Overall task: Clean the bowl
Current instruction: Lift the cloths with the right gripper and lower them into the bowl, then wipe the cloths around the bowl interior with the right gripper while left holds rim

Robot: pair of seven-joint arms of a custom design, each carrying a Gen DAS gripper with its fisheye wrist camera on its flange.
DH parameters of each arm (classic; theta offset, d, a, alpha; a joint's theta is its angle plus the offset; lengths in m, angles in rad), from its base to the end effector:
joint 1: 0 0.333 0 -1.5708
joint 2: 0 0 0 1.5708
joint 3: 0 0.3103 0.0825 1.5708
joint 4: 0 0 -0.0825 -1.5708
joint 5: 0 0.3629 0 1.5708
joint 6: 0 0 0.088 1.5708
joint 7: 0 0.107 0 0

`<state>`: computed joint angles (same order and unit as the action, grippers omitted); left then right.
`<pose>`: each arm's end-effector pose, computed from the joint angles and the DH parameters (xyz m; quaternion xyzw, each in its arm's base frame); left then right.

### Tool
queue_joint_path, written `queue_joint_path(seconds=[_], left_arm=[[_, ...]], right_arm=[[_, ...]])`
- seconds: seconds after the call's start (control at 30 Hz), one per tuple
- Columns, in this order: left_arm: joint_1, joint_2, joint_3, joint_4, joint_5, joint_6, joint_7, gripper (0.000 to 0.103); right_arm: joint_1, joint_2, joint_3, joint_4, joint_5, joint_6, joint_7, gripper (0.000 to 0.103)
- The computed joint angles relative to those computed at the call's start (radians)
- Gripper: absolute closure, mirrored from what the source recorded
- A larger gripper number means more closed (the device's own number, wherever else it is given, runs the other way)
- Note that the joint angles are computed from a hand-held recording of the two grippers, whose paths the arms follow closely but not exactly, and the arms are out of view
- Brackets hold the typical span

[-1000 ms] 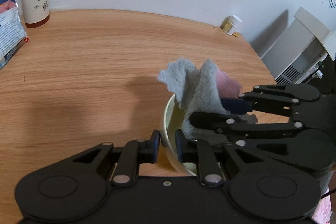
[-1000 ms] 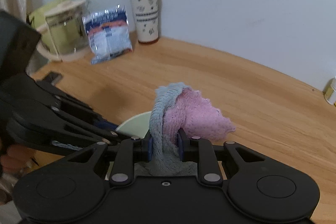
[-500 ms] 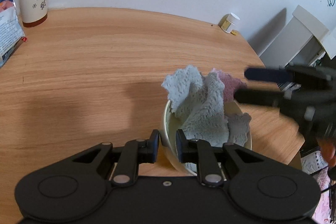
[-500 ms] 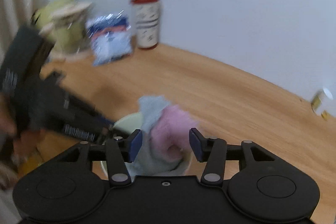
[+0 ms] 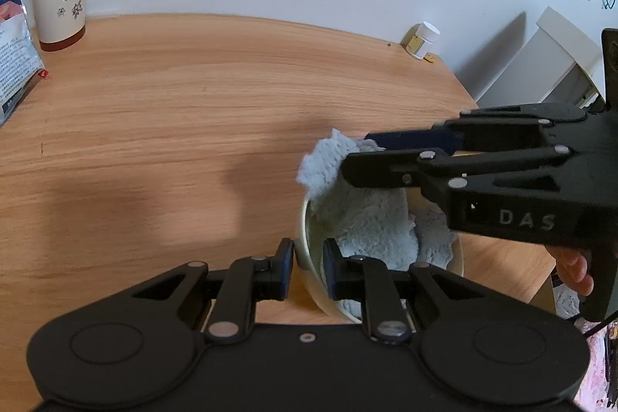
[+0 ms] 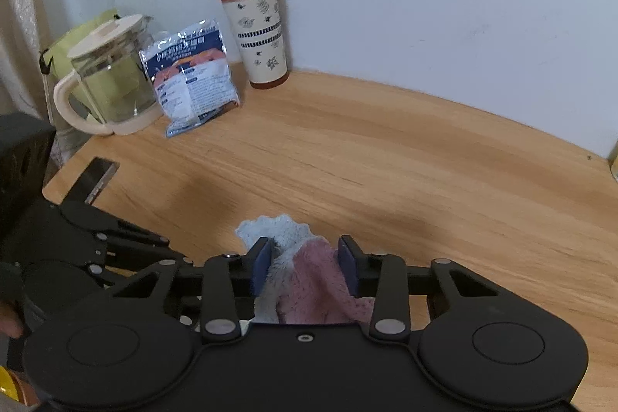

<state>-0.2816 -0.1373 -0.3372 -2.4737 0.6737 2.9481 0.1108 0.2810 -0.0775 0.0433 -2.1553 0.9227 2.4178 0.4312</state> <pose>0.3679 -0.3148 0.4066 -0.7331 0.5965 -0.3097 0.1034 0.5059 0.1746 0.4748 -0.8670 0.3255 -0.0138 0.3772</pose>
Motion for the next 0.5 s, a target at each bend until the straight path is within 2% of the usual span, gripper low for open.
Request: queue_joint_path(seconds=[0.13,0.23,0.3,0.5], left_arm=[[0.0,-0.002,0.002,-0.001,-0.004,-0.001,0.004,0.087],[0.004,-0.005,-0.002,0.004,0.013,-0.01,0.006,0.087],[0.011,-0.003,-0.001,0.0,0.038,0.015,0.008,0.087],[0.025,0.005,-0.01,0.01,0.128,0.016,-0.006,0.087]], right_arm=[[0.018,-0.043,0.007,-0.057,0.04,0.063,-0.104,0.094],[0.02,-0.049,-0.007,-0.059,0.03,0.017,-0.125,0.094],[0.015,-0.047,-0.013,-0.054,0.02,-0.011,-0.115,0.094],[0.01,-0.027,-0.012,-0.048,0.04,-0.022,-0.122,0.094]])
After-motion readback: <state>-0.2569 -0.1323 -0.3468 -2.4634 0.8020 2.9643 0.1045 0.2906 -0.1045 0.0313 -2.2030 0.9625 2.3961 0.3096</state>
